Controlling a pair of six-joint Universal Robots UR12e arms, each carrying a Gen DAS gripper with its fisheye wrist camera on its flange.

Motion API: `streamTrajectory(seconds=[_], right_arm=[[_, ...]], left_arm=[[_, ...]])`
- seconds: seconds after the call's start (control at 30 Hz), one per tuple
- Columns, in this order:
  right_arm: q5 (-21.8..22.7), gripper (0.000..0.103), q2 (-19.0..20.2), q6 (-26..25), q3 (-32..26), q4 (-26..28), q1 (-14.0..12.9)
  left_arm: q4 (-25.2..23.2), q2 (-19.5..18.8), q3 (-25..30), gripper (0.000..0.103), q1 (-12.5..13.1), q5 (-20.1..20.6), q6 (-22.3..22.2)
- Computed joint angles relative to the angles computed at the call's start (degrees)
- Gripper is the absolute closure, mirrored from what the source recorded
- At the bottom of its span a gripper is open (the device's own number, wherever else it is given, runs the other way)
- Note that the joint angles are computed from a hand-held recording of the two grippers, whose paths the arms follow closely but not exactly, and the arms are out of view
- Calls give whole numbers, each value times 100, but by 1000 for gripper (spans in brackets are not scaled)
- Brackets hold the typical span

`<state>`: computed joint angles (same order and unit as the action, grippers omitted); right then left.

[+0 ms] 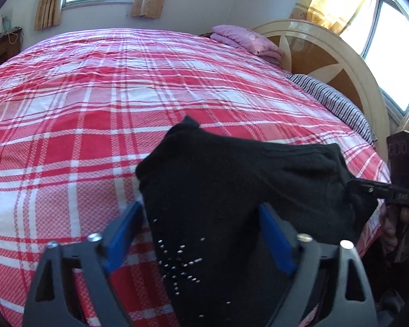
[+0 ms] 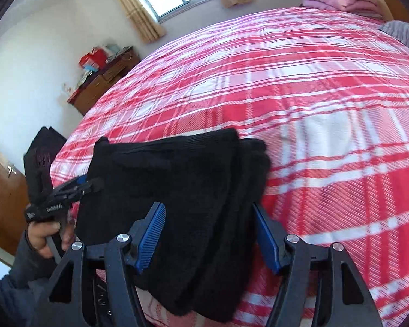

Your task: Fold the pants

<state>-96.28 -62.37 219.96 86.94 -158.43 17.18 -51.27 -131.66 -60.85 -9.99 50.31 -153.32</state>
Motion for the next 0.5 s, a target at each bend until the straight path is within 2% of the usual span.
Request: streamTrajectory(seconds=[0.03, 0.07, 0.1, 0.17, 0.23, 0.3, 0.4, 0.5], right_arm=[[25, 42, 7, 28, 7, -49, -1], [57, 62, 2, 74, 34, -121, -15], [158, 71, -11, 130, 87, -262, -39], [379, 75, -53, 184, 189, -575, -91], [325, 76, -60, -17, 79, -451, -60], [330, 77, -4, -317, -193, -272, -27], [346, 77, 219, -834, -852, 121, -10], [468, 77, 563, -1301, -1607, 567, -51]], left_arm=[[-156, -20, 60, 40, 6, -91, 38], [-200, -31, 82, 51, 16, -134, 24], [-305, -43, 114, 58, 34, -221, 51], [-567, -73, 217, 81, 79, -398, 16], [-735, -97, 330, 88, 106, -450, 1], [-715, -74, 360, 90, 131, -465, 53], [-468, -32, 388, 91, 219, -511, -64], [5, -39, 442, 91, 348, -444, -396]])
